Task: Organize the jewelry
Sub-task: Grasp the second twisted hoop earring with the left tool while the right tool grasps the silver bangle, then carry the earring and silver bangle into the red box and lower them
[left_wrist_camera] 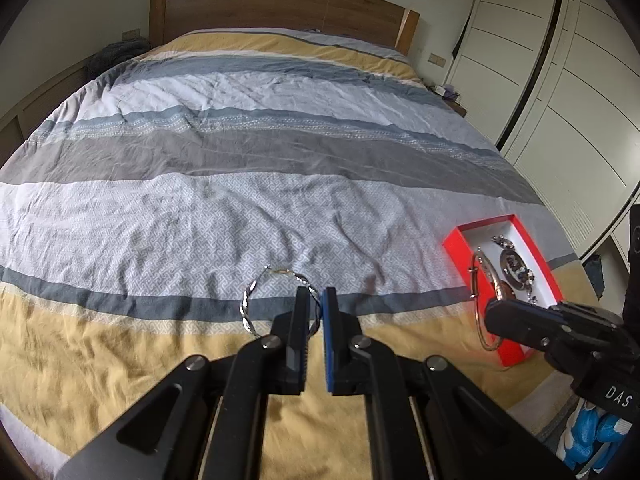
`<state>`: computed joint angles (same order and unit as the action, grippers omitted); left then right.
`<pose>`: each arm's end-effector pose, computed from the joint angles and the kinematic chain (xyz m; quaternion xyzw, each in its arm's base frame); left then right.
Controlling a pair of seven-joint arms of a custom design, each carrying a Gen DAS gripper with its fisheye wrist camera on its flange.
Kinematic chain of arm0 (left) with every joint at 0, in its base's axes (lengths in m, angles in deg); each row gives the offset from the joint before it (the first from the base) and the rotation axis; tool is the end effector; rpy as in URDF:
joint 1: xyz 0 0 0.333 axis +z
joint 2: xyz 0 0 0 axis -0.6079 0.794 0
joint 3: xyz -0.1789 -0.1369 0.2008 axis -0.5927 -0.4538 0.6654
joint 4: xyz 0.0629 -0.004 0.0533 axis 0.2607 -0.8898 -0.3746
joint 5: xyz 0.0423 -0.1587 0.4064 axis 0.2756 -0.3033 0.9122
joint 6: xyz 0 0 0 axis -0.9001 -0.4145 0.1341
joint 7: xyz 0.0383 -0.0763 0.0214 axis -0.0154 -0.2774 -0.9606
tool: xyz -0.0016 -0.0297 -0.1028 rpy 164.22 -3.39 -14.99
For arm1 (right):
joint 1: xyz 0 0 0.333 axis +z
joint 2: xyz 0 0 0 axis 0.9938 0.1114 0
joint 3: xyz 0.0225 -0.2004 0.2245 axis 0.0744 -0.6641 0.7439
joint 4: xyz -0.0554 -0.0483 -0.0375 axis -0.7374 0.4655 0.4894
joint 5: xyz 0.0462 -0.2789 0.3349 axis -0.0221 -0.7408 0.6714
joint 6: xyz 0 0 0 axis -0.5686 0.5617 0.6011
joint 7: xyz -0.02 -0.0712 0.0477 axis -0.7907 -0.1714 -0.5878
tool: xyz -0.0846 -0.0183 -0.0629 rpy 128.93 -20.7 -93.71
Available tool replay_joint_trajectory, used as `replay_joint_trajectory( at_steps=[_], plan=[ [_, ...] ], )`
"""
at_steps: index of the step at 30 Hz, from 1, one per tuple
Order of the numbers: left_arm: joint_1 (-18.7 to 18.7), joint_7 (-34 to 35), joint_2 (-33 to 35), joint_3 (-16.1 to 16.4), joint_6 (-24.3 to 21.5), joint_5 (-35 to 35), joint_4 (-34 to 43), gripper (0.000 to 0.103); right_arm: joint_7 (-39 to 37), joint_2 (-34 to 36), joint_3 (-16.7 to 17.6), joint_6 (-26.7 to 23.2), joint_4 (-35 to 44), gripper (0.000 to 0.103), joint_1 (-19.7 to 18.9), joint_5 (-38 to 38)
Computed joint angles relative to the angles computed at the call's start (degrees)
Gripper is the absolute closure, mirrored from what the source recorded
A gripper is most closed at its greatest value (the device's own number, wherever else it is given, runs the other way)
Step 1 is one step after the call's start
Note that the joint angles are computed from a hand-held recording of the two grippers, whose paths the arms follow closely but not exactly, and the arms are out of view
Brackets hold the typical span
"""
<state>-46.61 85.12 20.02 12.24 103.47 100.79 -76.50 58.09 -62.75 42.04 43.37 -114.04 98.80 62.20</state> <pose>0.4452 -0.2482 0.5806 -0.7508 0.5555 -0.2874 0.2121 0.5135 0.1266 0.5823 -0.8189 0.3828 0.0582 0.4236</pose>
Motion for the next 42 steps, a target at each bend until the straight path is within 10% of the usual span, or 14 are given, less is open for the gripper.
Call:
replay_joint_trajectory(
  at_steps=[18,42],
  plan=[
    [-5.77,-2.20,18.48,-4.05,-2.98,6.23,21.23,0.098,-3.30,-2.15,-6.66,1.48,2.95,0.098,-7.31,-5.98],
    [-19.65,5.40,49.43,5.00,-5.38,7.35,47.83,0.098,-7.62,17.29,-1.92,5.85,9.70,0.098,-16.68,-13.94]
  ],
)
